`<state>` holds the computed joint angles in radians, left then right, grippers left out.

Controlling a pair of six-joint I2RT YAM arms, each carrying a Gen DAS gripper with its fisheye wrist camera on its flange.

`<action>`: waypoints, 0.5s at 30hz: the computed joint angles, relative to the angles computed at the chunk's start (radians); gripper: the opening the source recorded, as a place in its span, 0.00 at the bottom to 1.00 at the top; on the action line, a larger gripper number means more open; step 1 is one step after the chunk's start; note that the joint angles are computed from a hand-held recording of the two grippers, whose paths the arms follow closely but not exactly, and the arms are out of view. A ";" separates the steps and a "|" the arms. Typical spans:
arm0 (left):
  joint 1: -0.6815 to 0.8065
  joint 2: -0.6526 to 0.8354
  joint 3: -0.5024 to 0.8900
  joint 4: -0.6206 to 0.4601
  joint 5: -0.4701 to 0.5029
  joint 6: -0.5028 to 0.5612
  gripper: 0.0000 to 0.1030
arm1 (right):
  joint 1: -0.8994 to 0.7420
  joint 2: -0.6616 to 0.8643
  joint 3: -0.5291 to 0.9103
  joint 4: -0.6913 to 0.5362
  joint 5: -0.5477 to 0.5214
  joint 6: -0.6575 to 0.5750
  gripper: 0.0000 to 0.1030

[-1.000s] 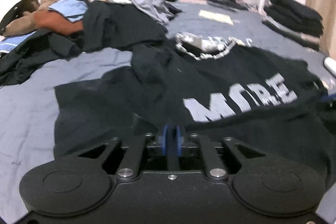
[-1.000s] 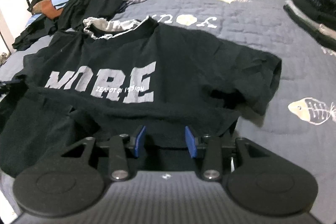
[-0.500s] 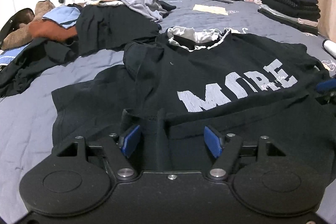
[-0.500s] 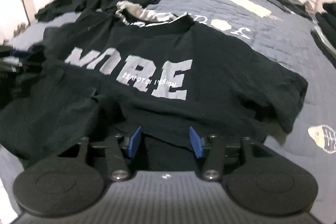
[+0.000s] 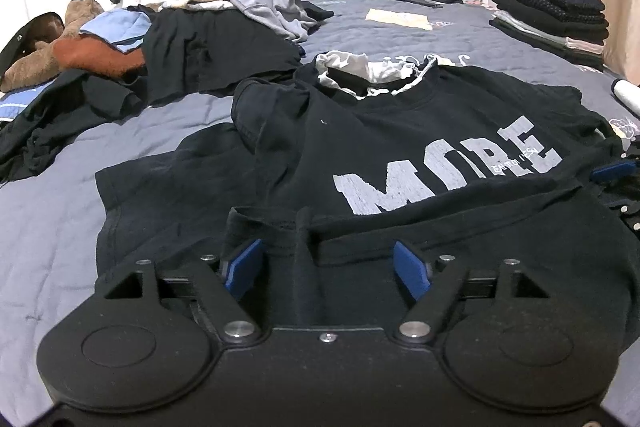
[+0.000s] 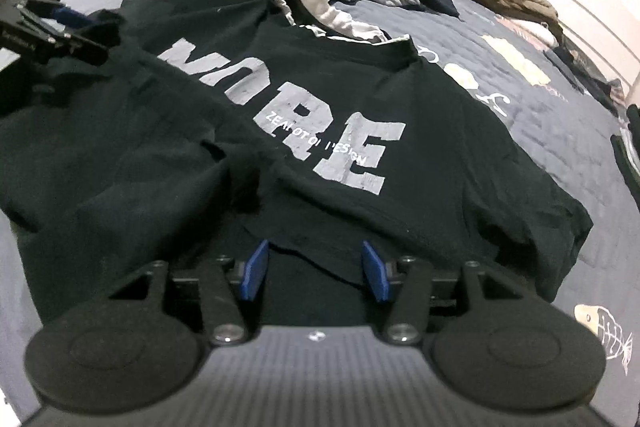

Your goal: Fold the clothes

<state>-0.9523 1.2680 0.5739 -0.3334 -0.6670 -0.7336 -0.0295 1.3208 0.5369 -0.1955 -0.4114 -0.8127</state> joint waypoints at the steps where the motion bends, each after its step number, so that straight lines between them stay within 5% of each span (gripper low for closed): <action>1: 0.000 0.000 0.000 0.000 0.000 -0.001 0.71 | -0.004 0.008 0.001 0.010 -0.005 0.010 0.47; 2: 0.000 -0.001 -0.001 0.000 0.000 -0.002 0.71 | -0.008 0.015 0.001 0.019 -0.010 0.020 0.44; 4: 0.000 -0.001 -0.001 -0.002 -0.001 -0.002 0.71 | -0.026 0.044 0.026 0.010 -0.032 0.070 0.17; 6: 0.000 -0.001 0.000 -0.004 -0.004 -0.004 0.71 | -0.034 0.062 0.044 0.005 -0.043 0.110 0.11; 15: 0.000 -0.016 -0.007 -0.005 -0.024 -0.010 0.71 | -0.127 0.025 0.031 0.177 -0.158 0.400 0.05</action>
<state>-0.9525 1.2524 0.5673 -0.3379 -0.6906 -0.7438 -0.1565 1.3453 0.5681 -0.0182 -0.5691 -0.4128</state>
